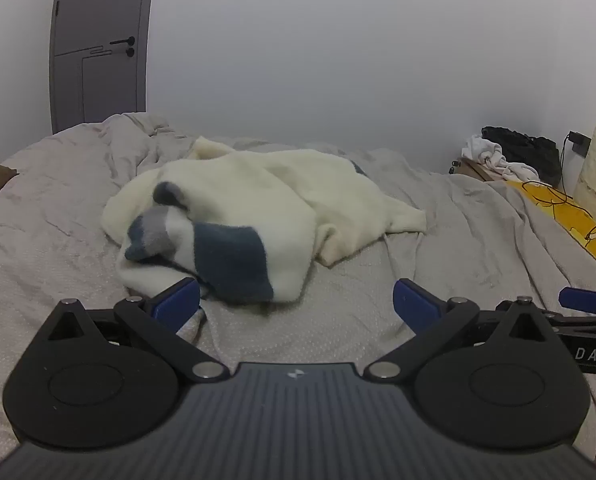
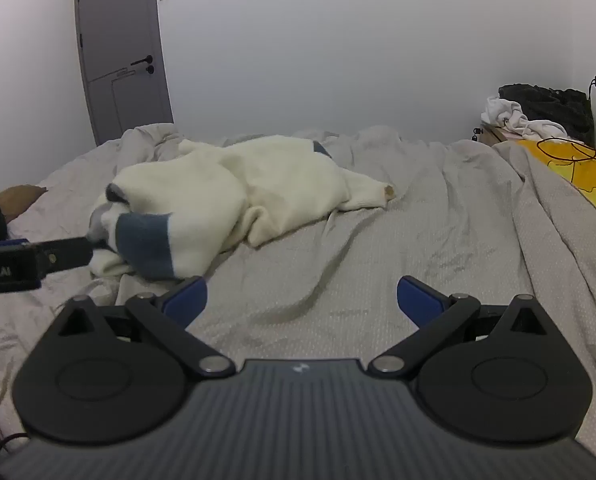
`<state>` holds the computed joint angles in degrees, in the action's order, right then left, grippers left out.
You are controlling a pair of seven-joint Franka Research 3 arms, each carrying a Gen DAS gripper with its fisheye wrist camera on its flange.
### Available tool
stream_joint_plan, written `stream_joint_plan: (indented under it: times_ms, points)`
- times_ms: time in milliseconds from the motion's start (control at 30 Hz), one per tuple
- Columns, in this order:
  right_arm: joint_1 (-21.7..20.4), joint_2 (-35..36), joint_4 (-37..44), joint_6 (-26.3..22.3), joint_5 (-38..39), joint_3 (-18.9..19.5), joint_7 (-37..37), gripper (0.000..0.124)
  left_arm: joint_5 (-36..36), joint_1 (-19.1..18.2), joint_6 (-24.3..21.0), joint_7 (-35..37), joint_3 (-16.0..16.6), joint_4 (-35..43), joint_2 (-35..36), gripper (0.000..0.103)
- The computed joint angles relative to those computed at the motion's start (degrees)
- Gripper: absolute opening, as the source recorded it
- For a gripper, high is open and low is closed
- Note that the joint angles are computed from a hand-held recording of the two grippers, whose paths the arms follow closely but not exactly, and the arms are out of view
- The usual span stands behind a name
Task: Fold large clothes
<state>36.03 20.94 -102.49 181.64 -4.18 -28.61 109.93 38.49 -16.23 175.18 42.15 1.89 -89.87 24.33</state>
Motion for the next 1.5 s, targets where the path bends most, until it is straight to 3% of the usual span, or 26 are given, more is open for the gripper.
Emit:
stream_joint_plan:
  times_ms: [500, 533, 1033, 1500]
  points:
    - [-1.6, -0.3, 0.3, -1.2, -2.6, 1.6, 1.9, 0.103, -1.2, 1.0, -0.7, 2.3, -1.2, -0.2, -0.3, 0.103]
    - [-1.6, -0.3, 0.3, -1.1, -2.7, 1.5, 2.1, 0.103, -0.5, -0.2, -0.7, 1.2, -0.2, 0.1, 0.0, 0.103]
    - [-2.0, -0.3, 0.4, -1.1, -3.1, 1.9, 2.4, 0.103, -0.4, 0.0, -1.0, 1.3, -0.5, 0.2, 0.1, 0.103]
    - [-0.5, -0.1, 0.1, -1.7, -5.3, -0.2, 5.9, 0.103, -1.7, 0.8, -1.4, 3.0, -1.6, 0.1, 0.3, 0.103]
